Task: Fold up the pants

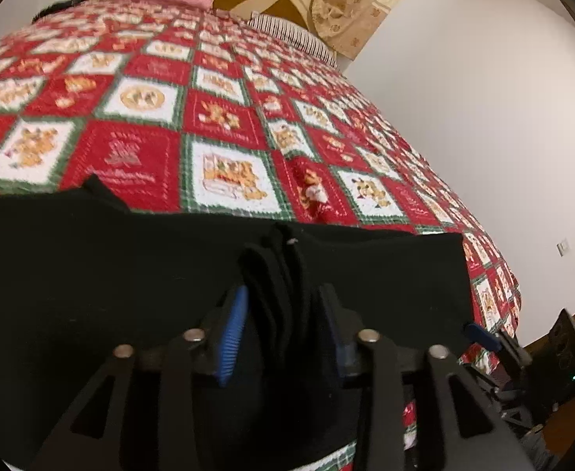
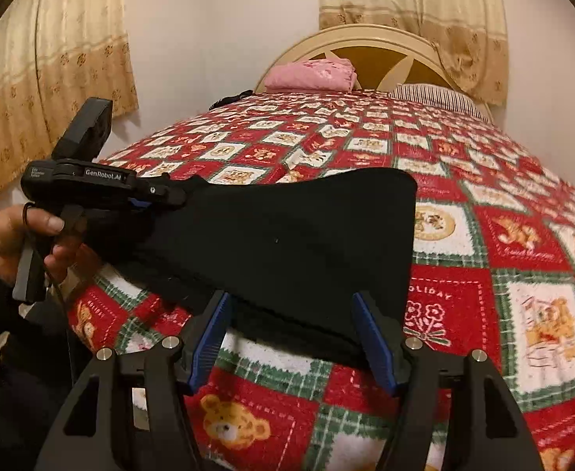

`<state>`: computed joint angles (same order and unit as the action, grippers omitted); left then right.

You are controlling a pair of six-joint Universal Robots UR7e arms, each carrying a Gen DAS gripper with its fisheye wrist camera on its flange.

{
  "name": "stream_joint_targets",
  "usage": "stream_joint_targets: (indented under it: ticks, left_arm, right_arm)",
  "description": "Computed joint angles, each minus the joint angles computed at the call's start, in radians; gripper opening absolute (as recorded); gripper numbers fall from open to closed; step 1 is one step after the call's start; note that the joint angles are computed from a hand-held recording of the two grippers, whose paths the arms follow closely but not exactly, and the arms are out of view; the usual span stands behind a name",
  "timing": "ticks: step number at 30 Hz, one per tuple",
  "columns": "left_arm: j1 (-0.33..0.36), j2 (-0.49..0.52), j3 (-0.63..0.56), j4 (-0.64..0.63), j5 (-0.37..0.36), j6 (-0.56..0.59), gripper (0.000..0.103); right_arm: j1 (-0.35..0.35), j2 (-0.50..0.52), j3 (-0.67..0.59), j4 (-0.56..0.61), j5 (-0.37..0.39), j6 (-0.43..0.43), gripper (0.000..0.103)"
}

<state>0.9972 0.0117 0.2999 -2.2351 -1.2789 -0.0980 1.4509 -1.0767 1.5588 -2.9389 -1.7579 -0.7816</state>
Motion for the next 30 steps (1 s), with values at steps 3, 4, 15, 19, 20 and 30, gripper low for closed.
stream_joint_targets:
  ticks: [3,4,15,19,20,30]
  left_arm:
    - [-0.005,-0.097,0.187,-0.141,0.028,0.035,0.06]
    - [-0.006,-0.12,0.228,-0.169,0.039,0.043,0.061]
    - [0.01,-0.36,0.607,-0.434,0.281,0.112,0.076]
    - [0.031,-0.409,0.668,-0.472,0.389,0.128,0.076]
    - [0.039,-0.423,0.684,-0.486,0.415,0.127,0.076]
    - [0.102,-0.444,0.69,-0.54,0.507,0.114,0.076]
  right_arm:
    - [0.017,0.0,-0.005,0.013,0.018,-0.01,0.065]
    - [0.028,0.011,-0.015,0.015,0.011,-0.025,0.065]
    - [0.117,0.198,-0.185,0.171,0.054,-0.143,0.065]
    - [0.128,0.28,-0.264,0.289,-0.051,-0.107,0.065]
    - [0.127,0.285,-0.252,0.253,-0.055,-0.125,0.065]
    - [0.107,0.186,-0.152,0.204,0.08,-0.075,0.065]
